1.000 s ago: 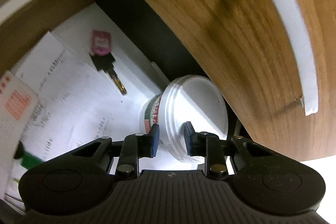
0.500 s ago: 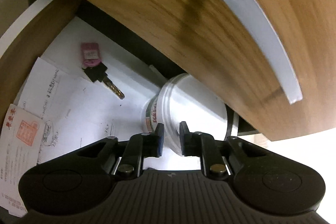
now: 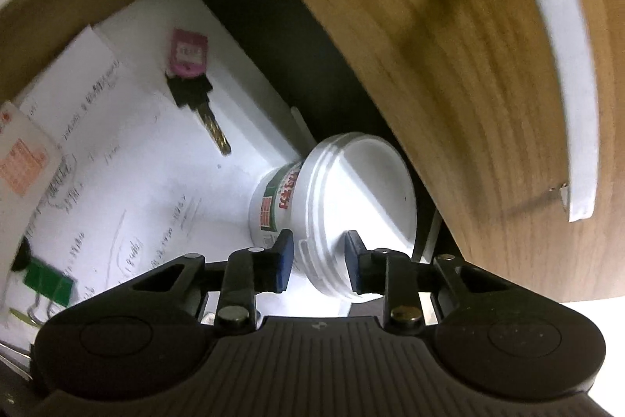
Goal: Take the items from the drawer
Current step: 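Release the drawer and lower the left tool toward the white bucket, then close the left tool on the white bucket rim while the right tool approaches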
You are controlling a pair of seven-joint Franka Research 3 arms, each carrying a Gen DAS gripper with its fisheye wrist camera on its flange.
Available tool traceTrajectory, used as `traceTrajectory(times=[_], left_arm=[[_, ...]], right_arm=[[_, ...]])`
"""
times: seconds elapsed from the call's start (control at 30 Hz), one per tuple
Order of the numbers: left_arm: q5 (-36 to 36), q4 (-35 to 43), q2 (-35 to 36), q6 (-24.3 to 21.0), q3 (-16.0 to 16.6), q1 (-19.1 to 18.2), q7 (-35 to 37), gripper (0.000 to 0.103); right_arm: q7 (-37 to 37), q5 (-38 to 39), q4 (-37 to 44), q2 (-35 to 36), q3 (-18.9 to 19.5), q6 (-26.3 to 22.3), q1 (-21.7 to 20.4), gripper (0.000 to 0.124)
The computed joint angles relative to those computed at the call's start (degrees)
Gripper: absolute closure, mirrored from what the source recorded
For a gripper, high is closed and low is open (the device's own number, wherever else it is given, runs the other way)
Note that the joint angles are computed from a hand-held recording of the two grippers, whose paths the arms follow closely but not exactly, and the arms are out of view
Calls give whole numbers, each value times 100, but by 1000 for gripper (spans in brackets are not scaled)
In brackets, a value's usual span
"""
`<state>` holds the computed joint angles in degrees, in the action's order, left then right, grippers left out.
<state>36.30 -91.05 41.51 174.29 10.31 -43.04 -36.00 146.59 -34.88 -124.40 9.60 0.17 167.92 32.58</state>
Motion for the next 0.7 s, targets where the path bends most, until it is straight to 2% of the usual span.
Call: traceTrajectory(times=[0.03, 0.1, 0.23, 0.3, 0.4, 0.47, 0.53, 0.57, 0.6, 0.67, 0.7], left_arm=[[9, 32, -6, -79, -44, 39, 60, 74], [313, 91, -38, -237, -387, 355, 11, 74], [30, -65, -171, -397, -707, 640, 540, 75], [78, -217, -299, -451, -837, 768, 698, 87], [175, -575, -448, -336, -1057, 973, 929, 94], [356, -939, -592, -241, -1076, 1042, 1010, 98], [152, -831, -506, -252, -1206, 1205, 1574, 98], [0, -846, -515, -202, -1155, 1184, 1789, 98], [-203, -769, -518, -276, -1107, 1075, 1991, 98], [-670, -674, -545, -536, -1223, 1171, 2692, 98], [-579, -714, -529, -320, -1385, 1384, 2730, 98]], right_arm=[[-12, -7, 4, 3, 0, 3, 0, 47], [-37, -19, 11, 7, 0, 8, 3, 47], [-153, -42, 43, 39, 13, 34, 14, 47], [-288, 9, 83, 88, 31, 63, 19, 47], [-765, 247, 193, 236, 91, 158, -3, 45], [-1036, 377, 286, 346, 61, 219, 48, 43], [-1357, 649, 356, 448, 70, 288, 56, 42], [-1530, 805, 394, 504, 84, 321, 50, 42], [-1714, 985, 436, 566, 115, 354, 27, 42], [-2052, 1310, 543, 704, 160, 402, -7, 42], [-2214, 1454, 616, 785, 171, 424, -18, 42]])
